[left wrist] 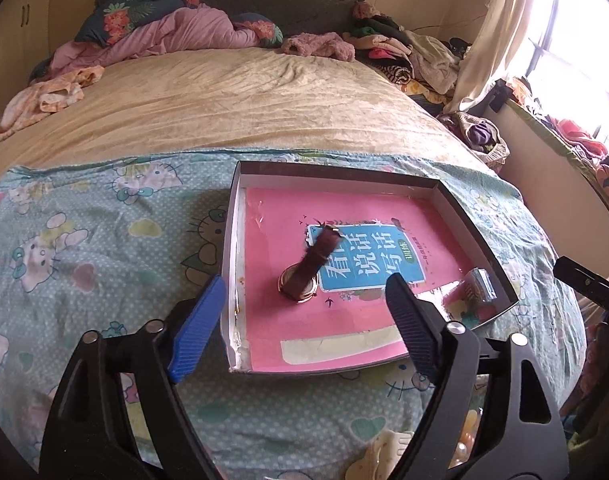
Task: Organize jewelry
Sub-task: 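Withdraw both tools from the box back toward the remaining jewelry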
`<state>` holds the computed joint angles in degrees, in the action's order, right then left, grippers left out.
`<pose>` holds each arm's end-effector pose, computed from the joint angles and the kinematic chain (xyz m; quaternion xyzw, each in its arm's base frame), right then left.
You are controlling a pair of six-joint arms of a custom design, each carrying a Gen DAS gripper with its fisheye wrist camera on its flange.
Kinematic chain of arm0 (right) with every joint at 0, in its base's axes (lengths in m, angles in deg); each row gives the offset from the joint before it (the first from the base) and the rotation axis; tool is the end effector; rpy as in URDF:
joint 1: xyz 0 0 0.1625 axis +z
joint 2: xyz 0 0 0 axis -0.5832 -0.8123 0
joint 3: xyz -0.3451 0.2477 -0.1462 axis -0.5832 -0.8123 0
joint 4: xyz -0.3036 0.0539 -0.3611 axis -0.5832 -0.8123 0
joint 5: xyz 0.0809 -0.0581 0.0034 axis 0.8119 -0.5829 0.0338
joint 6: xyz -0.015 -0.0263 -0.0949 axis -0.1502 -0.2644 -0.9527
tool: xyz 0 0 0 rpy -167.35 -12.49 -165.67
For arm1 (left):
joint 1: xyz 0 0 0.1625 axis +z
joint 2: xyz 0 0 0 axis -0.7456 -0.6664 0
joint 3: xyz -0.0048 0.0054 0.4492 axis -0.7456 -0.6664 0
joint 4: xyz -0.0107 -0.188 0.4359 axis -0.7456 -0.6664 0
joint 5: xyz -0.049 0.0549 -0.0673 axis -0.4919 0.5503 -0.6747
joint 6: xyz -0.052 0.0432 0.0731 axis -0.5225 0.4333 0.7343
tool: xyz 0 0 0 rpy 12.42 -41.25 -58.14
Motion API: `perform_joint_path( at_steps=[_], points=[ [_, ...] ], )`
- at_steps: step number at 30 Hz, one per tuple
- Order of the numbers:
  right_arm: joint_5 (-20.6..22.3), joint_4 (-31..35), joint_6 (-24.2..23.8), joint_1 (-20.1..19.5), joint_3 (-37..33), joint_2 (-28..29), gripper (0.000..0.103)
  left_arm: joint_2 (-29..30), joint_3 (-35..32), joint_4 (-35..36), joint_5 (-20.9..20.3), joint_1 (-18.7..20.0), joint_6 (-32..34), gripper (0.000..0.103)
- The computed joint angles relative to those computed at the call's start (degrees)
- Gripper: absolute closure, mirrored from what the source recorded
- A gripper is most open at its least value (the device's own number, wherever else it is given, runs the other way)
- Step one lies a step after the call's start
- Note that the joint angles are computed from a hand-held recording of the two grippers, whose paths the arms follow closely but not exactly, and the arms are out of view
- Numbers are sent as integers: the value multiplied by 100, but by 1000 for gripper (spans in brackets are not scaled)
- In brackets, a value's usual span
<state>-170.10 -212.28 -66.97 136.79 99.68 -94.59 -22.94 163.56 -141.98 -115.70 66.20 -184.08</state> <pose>0.2120 -0.4566 0.1665 0.3174 -0.9205 0.2056 0.0981 -0.1723 -0.2853 0.2217 -0.0427 0.8337 -0.4398 0.3312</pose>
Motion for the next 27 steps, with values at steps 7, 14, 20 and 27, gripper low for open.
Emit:
perform_joint_path(
  at_steps=[7, 14, 20, 27],
  points=[
    [203, -5, -40, 55, 201, -489, 6, 138, -224, 849, -95, -517, -704, 10],
    [349, 54, -175, 93, 433, -967, 5, 239, -368, 1315, -198, -946, -1125, 10],
    [448, 161, -259, 61, 633, -1338, 5, 210, -377, 1563, -349, -1287, -1420, 10],
    [506, 345, -346, -19, 836, -1705, 4, 184, -313, 1593, -558, -1624, -1605, 10]
  ],
)
